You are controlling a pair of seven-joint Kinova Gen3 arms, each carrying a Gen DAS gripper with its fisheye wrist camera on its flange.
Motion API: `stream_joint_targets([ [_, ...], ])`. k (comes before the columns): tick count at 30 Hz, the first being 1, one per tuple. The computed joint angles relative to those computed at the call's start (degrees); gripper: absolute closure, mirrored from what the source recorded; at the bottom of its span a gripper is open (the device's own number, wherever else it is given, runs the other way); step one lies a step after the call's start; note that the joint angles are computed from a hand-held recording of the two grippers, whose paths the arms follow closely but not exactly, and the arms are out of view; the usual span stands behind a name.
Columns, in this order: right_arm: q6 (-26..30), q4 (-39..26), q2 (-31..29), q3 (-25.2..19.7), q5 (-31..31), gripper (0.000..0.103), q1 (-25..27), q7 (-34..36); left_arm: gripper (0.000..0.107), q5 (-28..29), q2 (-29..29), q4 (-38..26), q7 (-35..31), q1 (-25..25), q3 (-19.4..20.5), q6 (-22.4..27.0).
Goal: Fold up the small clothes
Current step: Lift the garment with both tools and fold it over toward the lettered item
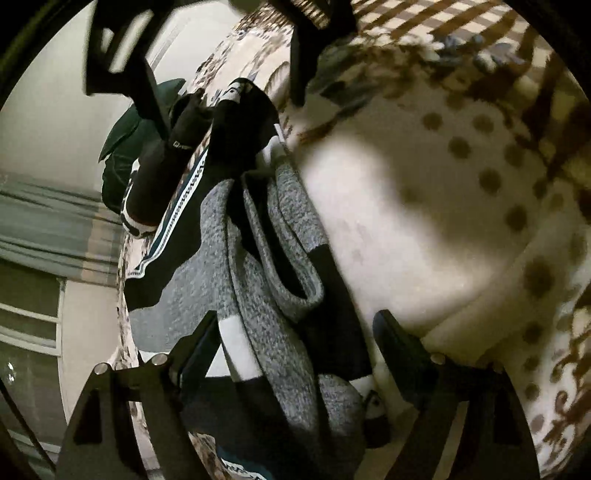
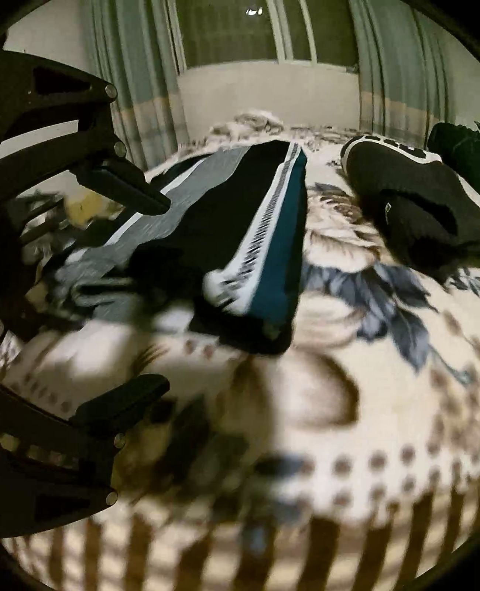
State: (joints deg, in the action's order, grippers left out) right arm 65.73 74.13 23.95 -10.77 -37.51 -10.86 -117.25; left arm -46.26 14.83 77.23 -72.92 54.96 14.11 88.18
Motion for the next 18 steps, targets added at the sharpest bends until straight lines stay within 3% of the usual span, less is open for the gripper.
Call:
stream_joint_targets([
  [4, -2.96, -0.12, 4.53, -1.63, -5.26, 0.013, 1.60, 2.33, 0.028, 2.23, -0.61, 0.11, -0.39, -1.60, -0.16, -1.76],
  [5, -3.05, -0.54, 5.32, -1.67, -5.30, 0.013, 1.42, 2.01, 0.036, 2.89, -1.30, 0.59, -0.86, -2.68, 0.10, -2.81],
  [6, -2.80, -1.59, 6.79, -1.88, -5.49, 0.013, 1.26, 1.67, 0.058, 2.62, -1.62, 0.98, -0.91, -2.69, -0.29, -3.07],
  [7, -3.09, -1.92, 7.45, -2.25, -5.88, 0.013, 1.37, 1.85, 0.067, 1.88, -1.95, 1.63, -1.03, -2.62, -0.54, -3.26],
  [12, -1.91, -5.48, 10.05, -2.45, -4.18, 0.013, 0.00, -0.71, 0.078, 2.92, -4.91, 3.77, -4.22, -5.72, 0.81, -6.40],
  [15, -4.69, -3.35, 9.50, -3.02, -5.73, 0.015, 0.65, -1.46, 0.080, 2.79, -5.79, 3.70, -3.94, -6.38, 1.36, -6.80],
  [16, -5.72, -2.60, 9.05, -3.13, -6.00, 0.039, 0.79, -1.63, 0.080, 2.68, -6.20, 3.56, -3.61, -6.55, 1.52, -6.78],
  [17, -6.07, -2.44, 8.66, -2.75, -5.96, 0.084, 0.56, -2.10, 0.080, 2.52, -6.56, 3.20, -3.49, -6.82, 1.62, -6.56],
  [18, -5.49, -2.84, 8.63, -2.47, -5.33, 0.089, 0.20, -3.50, 0.081, 2.58, -6.91, 2.50, -3.55, -7.22, 1.67, -6.13],
])
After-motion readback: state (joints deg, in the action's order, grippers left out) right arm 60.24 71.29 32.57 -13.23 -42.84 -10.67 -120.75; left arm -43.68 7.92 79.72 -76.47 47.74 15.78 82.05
